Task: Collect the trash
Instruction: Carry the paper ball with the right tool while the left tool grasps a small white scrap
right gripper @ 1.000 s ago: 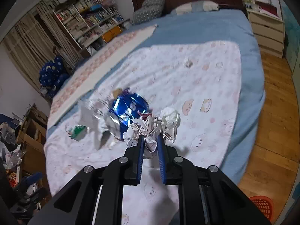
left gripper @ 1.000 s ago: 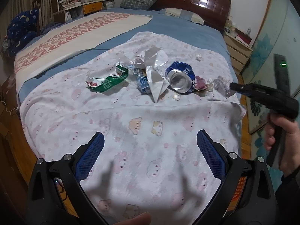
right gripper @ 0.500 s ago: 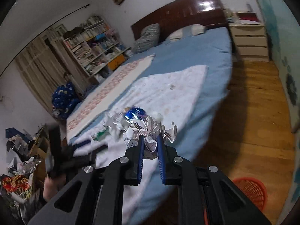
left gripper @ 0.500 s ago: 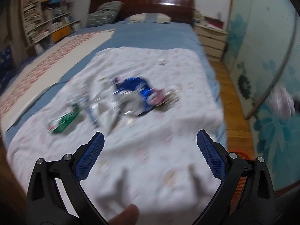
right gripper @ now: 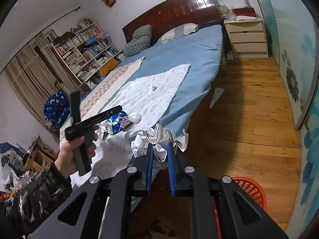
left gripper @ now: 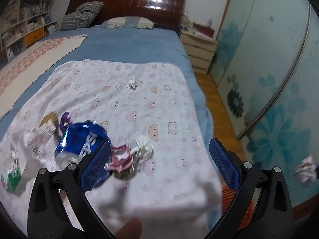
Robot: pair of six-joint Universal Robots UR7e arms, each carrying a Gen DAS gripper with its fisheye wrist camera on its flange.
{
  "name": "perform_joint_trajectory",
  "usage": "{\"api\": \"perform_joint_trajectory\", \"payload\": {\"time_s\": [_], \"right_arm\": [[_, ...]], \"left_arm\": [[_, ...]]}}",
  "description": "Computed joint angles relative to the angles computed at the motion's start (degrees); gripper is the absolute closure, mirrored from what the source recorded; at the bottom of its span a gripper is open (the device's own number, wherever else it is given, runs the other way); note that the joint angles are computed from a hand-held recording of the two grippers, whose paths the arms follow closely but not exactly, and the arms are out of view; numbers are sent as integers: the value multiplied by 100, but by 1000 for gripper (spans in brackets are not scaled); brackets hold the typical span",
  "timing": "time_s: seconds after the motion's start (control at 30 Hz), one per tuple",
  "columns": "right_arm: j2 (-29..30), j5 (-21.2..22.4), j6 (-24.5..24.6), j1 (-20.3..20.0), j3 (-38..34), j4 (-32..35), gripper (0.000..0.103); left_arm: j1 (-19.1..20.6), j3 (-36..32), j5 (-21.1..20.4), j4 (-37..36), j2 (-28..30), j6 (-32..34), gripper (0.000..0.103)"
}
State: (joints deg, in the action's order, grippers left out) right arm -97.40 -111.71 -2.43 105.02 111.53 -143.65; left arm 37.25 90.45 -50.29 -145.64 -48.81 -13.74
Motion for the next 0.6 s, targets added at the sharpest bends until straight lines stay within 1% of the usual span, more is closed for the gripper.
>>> {"api": "perform_joint_trajectory", "payload": {"time_s": [0.03, 0.07, 0.13, 0.2, 0.23, 0.27, 0.33, 0.47, 0.53, 0.6], "right_arm": [[-41, 25, 5, -48, -10, 52, 88], [-69, 33, 18, -71, 1, 67, 88], [-90, 82, 52, -142, -22, 115, 88], [-106, 142, 73, -189, -37, 155, 88], [-117, 180, 65, -211, -48, 171, 88], [-111, 167, 109, -174, -47, 180, 88], [-94, 194, 152, -132, -54, 174, 88], [-65, 237, 223, -37, -69, 221, 88], [-88, 261, 239, -13, -56, 265, 88], [-82, 285, 232, -1, -53, 263, 88]], "left_arm": [[-10, -93, 141, 58, 125, 183, 5], [-11, -117, 185, 107, 158, 267, 5], [1, -175, 149, 58, 229, 527, 6], [32, -218, -5, -50, 270, 803, 19], [61, -286, -35, 68, 301, 830, 38], [98, -344, -97, 214, 318, 840, 50], [140, -389, -78, 367, 361, 835, 60], [214, -464, -40, 657, 464, 821, 61], [229, -498, 65, 795, 508, 737, 64], [214, -510, 159, 776, 533, 764, 64]]}}
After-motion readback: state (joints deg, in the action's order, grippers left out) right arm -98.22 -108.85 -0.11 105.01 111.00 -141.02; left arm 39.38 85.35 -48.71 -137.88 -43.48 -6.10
